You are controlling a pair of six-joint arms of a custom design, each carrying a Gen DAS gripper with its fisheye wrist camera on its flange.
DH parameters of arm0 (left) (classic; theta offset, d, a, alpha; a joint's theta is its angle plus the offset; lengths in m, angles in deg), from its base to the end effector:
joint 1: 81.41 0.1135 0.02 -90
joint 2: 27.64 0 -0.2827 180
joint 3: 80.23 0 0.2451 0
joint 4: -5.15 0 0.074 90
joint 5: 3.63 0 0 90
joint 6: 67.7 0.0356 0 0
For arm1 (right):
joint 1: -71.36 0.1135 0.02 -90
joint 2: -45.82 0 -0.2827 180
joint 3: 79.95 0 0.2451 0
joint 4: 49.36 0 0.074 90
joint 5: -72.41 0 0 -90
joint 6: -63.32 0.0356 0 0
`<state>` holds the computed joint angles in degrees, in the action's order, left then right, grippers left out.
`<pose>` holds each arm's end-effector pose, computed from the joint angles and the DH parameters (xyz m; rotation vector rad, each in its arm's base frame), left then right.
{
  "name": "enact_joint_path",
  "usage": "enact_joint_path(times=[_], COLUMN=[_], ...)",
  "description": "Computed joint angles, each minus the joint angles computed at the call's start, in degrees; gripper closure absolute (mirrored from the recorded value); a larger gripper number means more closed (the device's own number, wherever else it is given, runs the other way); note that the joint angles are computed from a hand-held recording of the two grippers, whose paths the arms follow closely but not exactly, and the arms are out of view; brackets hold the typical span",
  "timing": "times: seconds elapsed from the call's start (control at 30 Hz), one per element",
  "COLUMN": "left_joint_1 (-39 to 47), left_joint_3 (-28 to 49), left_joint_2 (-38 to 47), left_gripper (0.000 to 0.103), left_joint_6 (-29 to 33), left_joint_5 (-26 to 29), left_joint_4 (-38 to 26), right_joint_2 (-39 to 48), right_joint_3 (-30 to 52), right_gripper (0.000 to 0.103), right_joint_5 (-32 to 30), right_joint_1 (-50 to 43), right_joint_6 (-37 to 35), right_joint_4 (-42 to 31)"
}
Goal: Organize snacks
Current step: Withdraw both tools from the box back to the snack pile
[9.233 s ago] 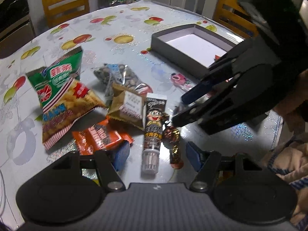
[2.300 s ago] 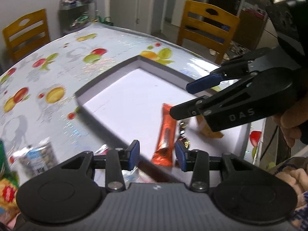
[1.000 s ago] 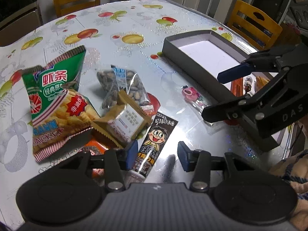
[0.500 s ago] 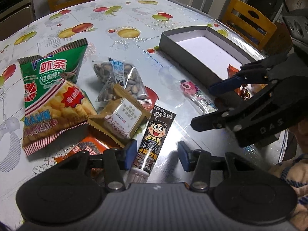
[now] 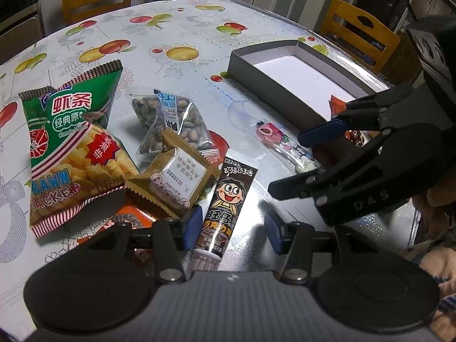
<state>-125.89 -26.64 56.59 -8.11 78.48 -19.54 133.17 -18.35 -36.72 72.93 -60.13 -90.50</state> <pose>0.1922 -0.1819 0.1800 0.2587 2.5462 -0.3455 0.2695 0.0191 0.1904 -0.8849 2.5012 0.2807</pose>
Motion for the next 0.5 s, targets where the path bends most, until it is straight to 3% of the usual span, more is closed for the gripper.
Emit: enact_joint_path(times=[0.23,0.5], left_joint_1=[0.1,-1.9], left_joint_3=[-0.7,-0.9], left_joint_2=[-0.2,0.5], left_gripper=[0.049,0.048], left_joint_6=[1.5,3.6], left_joint_5=[0.9,-1.8], left_joint_4=[1.2,1.9], right_joint_2=[-0.9,-2.2], right_joint_3=[-1.7,-3.9], right_gripper=[0.027,0.027], right_joint_5=[3.4,4.9], right_joint_1=[2.1,3.1], right_joint_6=[0.7,0.5], right_joint_4=[2.3,5.0])
